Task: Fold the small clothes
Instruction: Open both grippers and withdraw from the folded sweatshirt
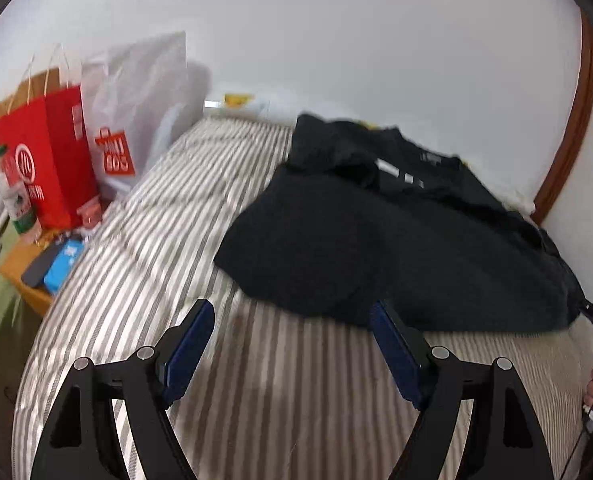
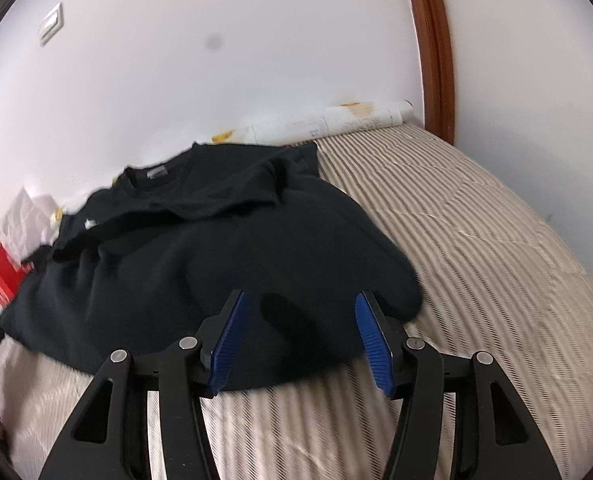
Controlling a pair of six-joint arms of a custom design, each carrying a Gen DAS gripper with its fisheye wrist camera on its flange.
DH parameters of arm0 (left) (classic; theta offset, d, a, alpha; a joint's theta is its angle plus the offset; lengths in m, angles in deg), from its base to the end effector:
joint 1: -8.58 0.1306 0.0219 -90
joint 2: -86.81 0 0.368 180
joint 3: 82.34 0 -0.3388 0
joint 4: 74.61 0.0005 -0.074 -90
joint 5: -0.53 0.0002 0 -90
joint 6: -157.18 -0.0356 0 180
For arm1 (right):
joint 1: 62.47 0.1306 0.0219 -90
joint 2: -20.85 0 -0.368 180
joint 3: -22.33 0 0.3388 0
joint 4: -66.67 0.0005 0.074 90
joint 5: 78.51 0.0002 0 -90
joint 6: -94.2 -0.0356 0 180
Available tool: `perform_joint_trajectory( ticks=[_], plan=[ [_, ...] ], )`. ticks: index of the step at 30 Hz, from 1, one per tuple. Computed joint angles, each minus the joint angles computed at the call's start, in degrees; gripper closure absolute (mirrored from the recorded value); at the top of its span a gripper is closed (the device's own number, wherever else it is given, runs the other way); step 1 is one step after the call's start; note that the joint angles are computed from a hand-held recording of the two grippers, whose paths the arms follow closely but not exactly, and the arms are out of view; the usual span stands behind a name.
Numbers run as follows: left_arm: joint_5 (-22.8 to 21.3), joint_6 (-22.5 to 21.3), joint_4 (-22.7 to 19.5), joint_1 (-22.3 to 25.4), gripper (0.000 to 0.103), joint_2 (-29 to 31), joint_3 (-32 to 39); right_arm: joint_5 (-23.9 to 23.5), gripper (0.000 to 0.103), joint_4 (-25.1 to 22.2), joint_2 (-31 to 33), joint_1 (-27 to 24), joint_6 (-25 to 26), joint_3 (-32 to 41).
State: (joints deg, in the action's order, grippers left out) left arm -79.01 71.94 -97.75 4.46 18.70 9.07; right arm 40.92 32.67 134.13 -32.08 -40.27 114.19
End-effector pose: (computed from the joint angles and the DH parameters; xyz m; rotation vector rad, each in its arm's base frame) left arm 0.5533 -0.0468 0.2782 0.0784 2.3330 -0.2902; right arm 0.4768 0.2588 0.2583 0.4813 2.3215 -0.0457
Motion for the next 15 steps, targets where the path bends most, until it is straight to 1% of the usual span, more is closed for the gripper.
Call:
perform_joint_trajectory(
  ticks=[2,4,8,13,15],
  plan=[
    [1.97,-0.26,-1.26,0.54,0.024,0.12,0.15,1.10,0.047,-1.85,-1.21,0.34,0.79,-1.22],
    [4.82,0.76,-1.97,1.20,0.024,0.53,0.47,0.96,0.047,-2.43,-2.60,0.23,0.24,-3.01],
    [8.88,4.30,-3.63,1.84,0.025,2.89,3.27,-2.22,0.047,-0.80,-5.78,-1.10,-2.35,-7.71],
    [10.25,8.43,-4.97,1.82,0.026,6.00,7.19,-4.69,0.047,0.77,-6.97,-2.69,-3.98,-9.65],
    [10.32,9.65,-4.56,1.76,0.026,6.99,8.45,-6.94,0.047,1.11,-6.57,-3.65,-4.32,-9.39]
  ],
)
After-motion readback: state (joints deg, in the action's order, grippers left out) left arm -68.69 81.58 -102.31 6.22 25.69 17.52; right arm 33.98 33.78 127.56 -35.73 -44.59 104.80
